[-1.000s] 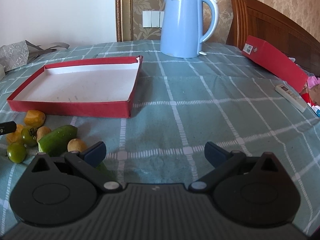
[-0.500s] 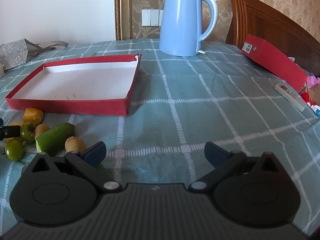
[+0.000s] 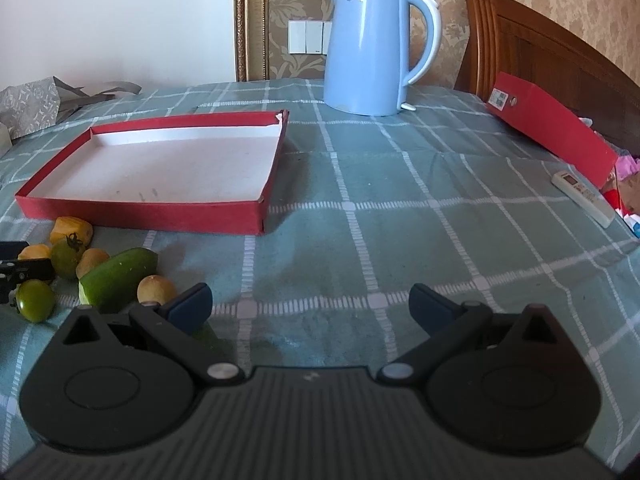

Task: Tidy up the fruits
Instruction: 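Lower the left gripper onto the yellow pepper piece and close, then carry the yellow pepper into the red tray with the left gripper while the right gripper grasps a cucumber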

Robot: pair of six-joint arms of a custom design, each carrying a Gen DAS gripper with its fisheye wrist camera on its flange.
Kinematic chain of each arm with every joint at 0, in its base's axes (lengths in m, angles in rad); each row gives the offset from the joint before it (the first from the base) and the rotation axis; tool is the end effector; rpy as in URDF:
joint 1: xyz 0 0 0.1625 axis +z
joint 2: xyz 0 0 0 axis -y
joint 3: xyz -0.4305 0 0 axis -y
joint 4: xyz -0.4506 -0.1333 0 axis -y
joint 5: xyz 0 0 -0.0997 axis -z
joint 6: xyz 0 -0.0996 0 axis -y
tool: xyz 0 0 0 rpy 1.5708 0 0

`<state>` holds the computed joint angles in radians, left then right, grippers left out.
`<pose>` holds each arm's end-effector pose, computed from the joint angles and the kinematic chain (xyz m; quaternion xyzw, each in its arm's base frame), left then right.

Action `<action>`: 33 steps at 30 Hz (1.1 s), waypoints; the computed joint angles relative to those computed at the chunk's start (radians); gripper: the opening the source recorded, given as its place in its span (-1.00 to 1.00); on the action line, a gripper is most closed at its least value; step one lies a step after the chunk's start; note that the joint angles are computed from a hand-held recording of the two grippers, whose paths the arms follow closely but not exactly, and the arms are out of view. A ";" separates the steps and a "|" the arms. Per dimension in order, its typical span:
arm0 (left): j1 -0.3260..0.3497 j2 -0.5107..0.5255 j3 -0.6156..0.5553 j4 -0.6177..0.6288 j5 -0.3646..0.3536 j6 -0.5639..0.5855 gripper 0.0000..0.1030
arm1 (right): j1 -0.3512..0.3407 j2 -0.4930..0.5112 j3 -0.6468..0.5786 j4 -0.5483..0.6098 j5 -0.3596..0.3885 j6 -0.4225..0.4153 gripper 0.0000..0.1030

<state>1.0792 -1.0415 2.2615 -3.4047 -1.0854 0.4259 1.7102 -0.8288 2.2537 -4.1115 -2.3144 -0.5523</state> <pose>-0.0796 -0.5296 0.0964 0.3447 0.8618 -0.3007 0.2193 0.1300 -0.4524 0.0914 0.0870 -0.8088 0.4196 0.4028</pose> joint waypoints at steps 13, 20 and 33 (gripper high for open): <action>-0.016 0.053 0.016 -0.158 0.038 0.026 -0.12 | 0.011 0.002 0.003 -0.084 -0.034 -0.096 1.00; -0.012 0.033 0.027 -0.259 0.054 0.026 -0.12 | -0.003 -0.050 0.079 -0.067 0.016 -0.125 1.00; 0.014 0.007 0.034 -0.231 0.041 0.005 -0.12 | 0.030 -0.023 0.106 -0.037 0.056 -0.333 1.00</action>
